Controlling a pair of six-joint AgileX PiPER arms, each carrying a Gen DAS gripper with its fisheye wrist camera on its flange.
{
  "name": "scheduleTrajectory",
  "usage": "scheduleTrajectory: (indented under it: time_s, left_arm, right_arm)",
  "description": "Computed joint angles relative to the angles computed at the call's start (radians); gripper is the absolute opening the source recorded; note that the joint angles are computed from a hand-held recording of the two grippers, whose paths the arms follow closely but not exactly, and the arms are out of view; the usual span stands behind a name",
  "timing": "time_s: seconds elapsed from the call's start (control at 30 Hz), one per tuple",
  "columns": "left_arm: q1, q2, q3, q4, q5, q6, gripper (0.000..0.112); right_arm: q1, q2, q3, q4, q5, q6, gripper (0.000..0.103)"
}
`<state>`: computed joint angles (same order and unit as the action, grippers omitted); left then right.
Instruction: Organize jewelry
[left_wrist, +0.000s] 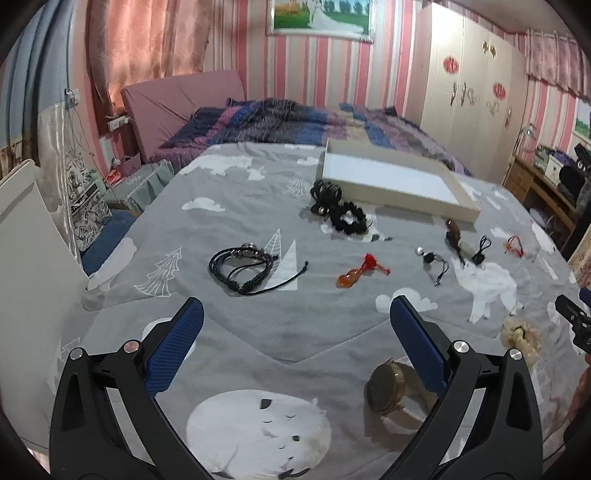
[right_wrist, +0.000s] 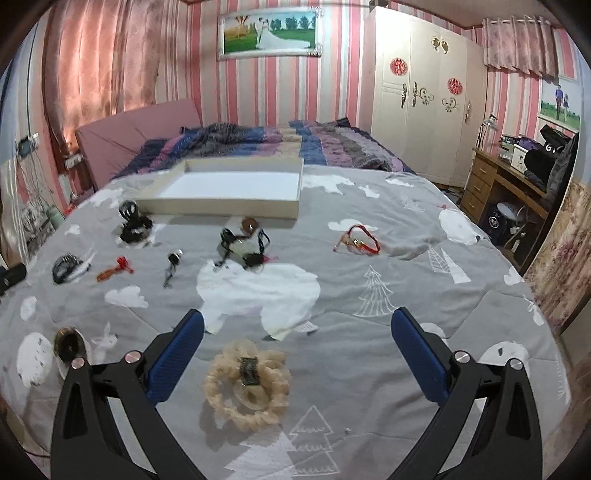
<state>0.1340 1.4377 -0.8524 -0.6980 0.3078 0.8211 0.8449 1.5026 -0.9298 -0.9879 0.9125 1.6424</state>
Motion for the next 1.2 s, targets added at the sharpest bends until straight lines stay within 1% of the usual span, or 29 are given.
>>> scheduleTrajectory:
  time_s: [0.03, 0.1, 0.13, 0.2, 0.23, 0.27, 0.33, 0.37, 0.4, 0.43, 0.47, 0.5, 0.57, 0.6, 0.67, 0.77, 0.83, 0.87, 0.93, 0.97, 1.03, 1.1, 1.2]
  left_arm:
    - [0.003, 0.006, -0.012, 0.02, 0.008, -0.014, 0.1]
    - [0.011, 0.027, -0.052, 0.06, 0.036, -0.052, 0.1]
    - [0.017, 0.036, -0.07, 0.051, 0.056, -0.044, 0.1]
    - [0.039, 0.062, -0.114, 0.004, 0.122, 0.005, 0.1]
    - [0.039, 0.071, -0.129, 0.009, 0.132, 0.001, 0.1]
    - [0.032, 0.075, -0.138, 0.035, 0.129, -0.026, 0.1]
    - [0.02, 0.082, -0.154, 0.075, 0.115, -0.07, 0.1]
    - [0.014, 0.089, -0.169, 0.093, 0.118, -0.093, 0.1]
    - [0.008, 0.098, -0.188, 0.108, 0.128, -0.111, 0.1]
    - [0.002, 0.11, -0.215, 0.126, 0.148, -0.131, 0.1]
    - [-0.012, 0.129, -0.26, 0.181, 0.176, -0.185, 0.1]
    - [-0.024, 0.148, -0.3, 0.227, 0.203, -0.227, 0.1]
    - [-0.032, 0.196, -0.405, 0.247, 0.277, -0.243, 0.1]
    - [-0.037, 0.215, -0.45, 0.264, 0.299, -0.265, 0.1]
    - [-0.056, 0.245, -0.534, 0.304, 0.317, -0.307, 0.1]
    - [-0.087, 0.288, -0.633, 0.375, 0.312, -0.359, 0.1]
    - [-0.097, 0.338, -0.725, 0.394, 0.352, -0.38, 0.1]
    - [-0.098, 0.38, -0.801, 0.386, 0.402, -0.381, 0.1]
    - [-0.102, 0.443, -0.913, 0.391, 0.46, -0.39, 0.1]
    - [-0.11, 0.479, -0.977, 0.421, 0.475, -0.415, 0.1]
    - [-0.12, 0.544, -1.087, 0.467, 0.497, -0.45, 0.1]
    - [-0.117, 0.598, -1.164, 0.467, 0.522, -0.452, 0.1]
    - [-0.103, 0.666, -1.218, 0.456, 0.553, -0.467, 0.1]
  right_arm:
    - [-0.019, -0.008, 0.005, 0.021, -0.032, -0.023, 0.101]
    - [-0.042, -0.009, 0.002, 0.04, -0.049, -0.043, 0.101]
    - [-0.055, -0.007, -0.006, 0.047, -0.052, -0.057, 0.101]
    - [-0.073, -0.008, -0.016, 0.055, -0.072, -0.07, 0.101]
    - [-0.081, -0.008, -0.022, 0.058, -0.084, -0.073, 0.101]
    - [-0.085, 0.0, -0.037, 0.061, -0.083, -0.082, 0.101]
    - [-0.082, 0.034, -0.083, 0.064, -0.045, -0.113, 0.101]
    - [-0.086, 0.059, -0.124, 0.081, -0.026, -0.156, 0.101]
    - [-0.096, 0.067, -0.145, 0.096, -0.034, -0.192, 0.101]
    - [-0.114, 0.07, -0.17, 0.111, -0.064, -0.229, 0.101]
    - [-0.128, 0.073, -0.192, 0.119, -0.081, -0.248, 0.101]
    - [-0.136, 0.08, -0.217, 0.127, -0.082, -0.262, 0.101]
    - [-0.174, 0.111, -0.31, 0.184, -0.08, -0.355, 0.101]
    - [-0.188, 0.121, -0.346, 0.204, -0.083, -0.399, 0.101]
    - [-0.206, 0.16, -0.439, 0.222, -0.059, -0.473, 0.101]
    - [-0.245, 0.227, -0.589, 0.282, -0.046, -0.623, 0.101]
    - [-0.282, 0.288, -0.713, 0.359, -0.023, -0.735, 0.101]
    - [-0.309, 0.327, -0.79, 0.421, -0.01, -0.811, 0.101]
    - [-0.348, 0.394, -0.919, 0.511, 0.028, -0.919, 0.101]
    - [-0.366, 0.428, -0.982, 0.549, 0.049, -0.962, 0.101]
    - [-0.406, 0.523, -1.154, 0.608, 0.126, -1.034, 0.101]
    - [-0.422, 0.575, -1.232, 0.626, 0.166, -1.051, 0.101]
    - [-0.446, 0.606, -1.213, 0.685, 0.148, -1.065, 0.101]
